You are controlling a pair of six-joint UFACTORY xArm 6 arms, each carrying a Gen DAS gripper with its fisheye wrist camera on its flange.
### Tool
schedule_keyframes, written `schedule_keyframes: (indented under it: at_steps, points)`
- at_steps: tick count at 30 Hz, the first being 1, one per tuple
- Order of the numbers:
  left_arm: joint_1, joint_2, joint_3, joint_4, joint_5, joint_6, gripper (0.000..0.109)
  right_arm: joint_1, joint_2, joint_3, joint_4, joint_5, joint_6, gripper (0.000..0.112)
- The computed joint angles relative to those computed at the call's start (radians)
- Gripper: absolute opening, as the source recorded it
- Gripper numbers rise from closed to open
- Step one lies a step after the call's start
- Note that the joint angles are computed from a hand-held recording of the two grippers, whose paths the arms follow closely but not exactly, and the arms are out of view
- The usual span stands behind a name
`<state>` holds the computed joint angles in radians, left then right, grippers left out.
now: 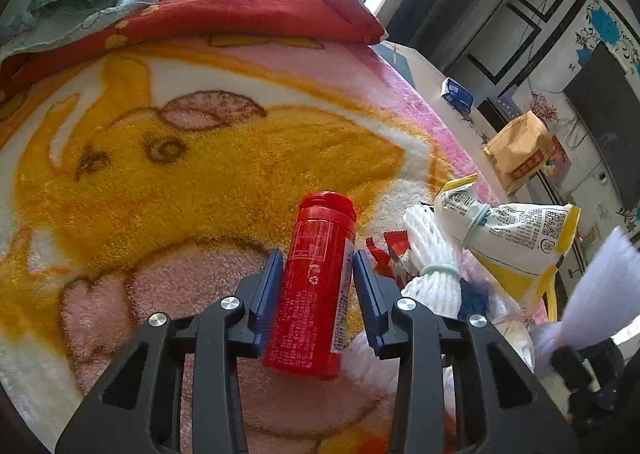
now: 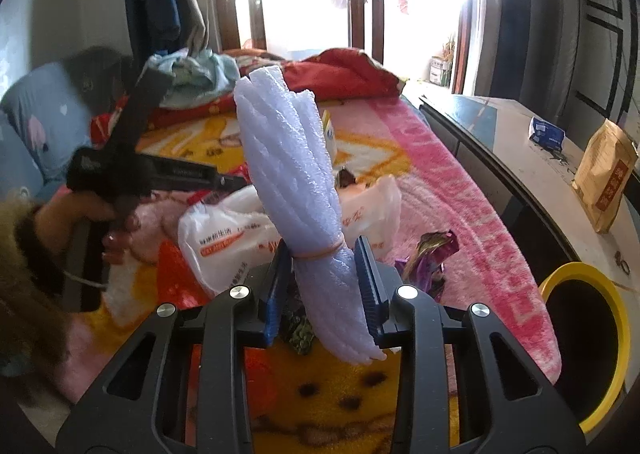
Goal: Collect trash
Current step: 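Carry the red can and foam net bundle over the yellow-rimmed bin with both grippers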
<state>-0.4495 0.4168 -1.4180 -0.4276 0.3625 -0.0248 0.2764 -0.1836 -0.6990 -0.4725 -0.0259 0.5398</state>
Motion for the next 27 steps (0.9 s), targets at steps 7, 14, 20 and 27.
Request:
schedule_keyframes:
  at_steps: [7,14,20,27]
  points:
    - [-0.025,-0.081,0.075,0.147,-0.148,-0.092,0.034,-0.028,-0.046,0.025,-0.029,-0.037,0.049,0.026]
    - [-0.068,-0.178,0.129,0.174,-0.252,-0.105,0.033,-0.085,-0.098,0.050,-0.154,-0.056,0.197,0.025]
    - [-0.129,-0.197,0.111,0.112,-0.264,-0.017,0.033,-0.146,-0.150,0.068,-0.290,-0.048,0.335,0.025]
    - [-0.206,-0.181,0.062,0.020,-0.254,0.101,0.033,-0.221,-0.206,0.101,-0.365,-0.037,0.428,0.025]
